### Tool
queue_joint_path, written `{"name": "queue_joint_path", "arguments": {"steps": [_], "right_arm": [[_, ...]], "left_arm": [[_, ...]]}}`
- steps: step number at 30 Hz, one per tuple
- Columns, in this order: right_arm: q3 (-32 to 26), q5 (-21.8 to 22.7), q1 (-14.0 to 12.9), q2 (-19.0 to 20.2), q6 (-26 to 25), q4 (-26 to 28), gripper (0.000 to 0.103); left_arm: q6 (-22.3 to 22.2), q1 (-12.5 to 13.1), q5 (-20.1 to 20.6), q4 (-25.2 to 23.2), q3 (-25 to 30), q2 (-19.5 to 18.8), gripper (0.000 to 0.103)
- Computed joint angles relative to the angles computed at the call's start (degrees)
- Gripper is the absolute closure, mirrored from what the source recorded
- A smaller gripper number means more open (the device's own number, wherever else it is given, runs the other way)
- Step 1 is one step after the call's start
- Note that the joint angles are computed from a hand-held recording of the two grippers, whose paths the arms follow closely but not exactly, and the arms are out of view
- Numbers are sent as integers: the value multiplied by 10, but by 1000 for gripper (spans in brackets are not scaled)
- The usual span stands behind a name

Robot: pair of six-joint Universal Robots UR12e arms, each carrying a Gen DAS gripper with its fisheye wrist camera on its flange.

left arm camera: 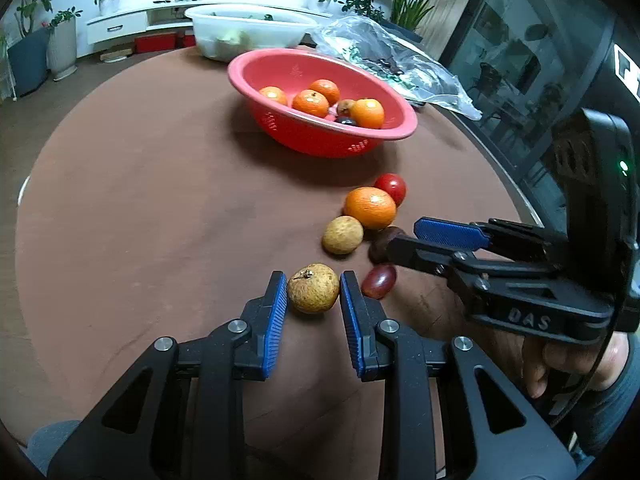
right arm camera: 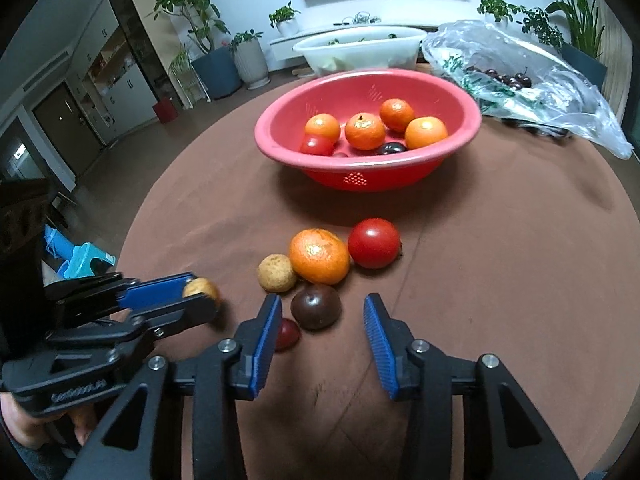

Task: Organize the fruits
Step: 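Grasp a dark plum with the right tool while the left tool holds its fruit, then carry plum and brown fruit over the red basin and open both tools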

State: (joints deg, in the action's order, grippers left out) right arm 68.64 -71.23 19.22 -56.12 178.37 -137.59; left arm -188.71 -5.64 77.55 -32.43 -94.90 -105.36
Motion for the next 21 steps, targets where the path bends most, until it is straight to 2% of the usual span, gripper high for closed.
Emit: {"name": "queue_joint_path", "arguments": {"steps": [6, 10, 21], "right_arm": [[-26, -12, 5, 13, -1, 41, 63], [-31, -13, 7, 14, -10, 52, 72], [-27, 11, -5, 5, 12, 68, 74]], "left_arm": [[0, 0, 7, 2, -4, 1, 78], [1, -2, 7, 1, -3, -1, 78], [10, -5, 16, -4, 6, -3, 78]]}}
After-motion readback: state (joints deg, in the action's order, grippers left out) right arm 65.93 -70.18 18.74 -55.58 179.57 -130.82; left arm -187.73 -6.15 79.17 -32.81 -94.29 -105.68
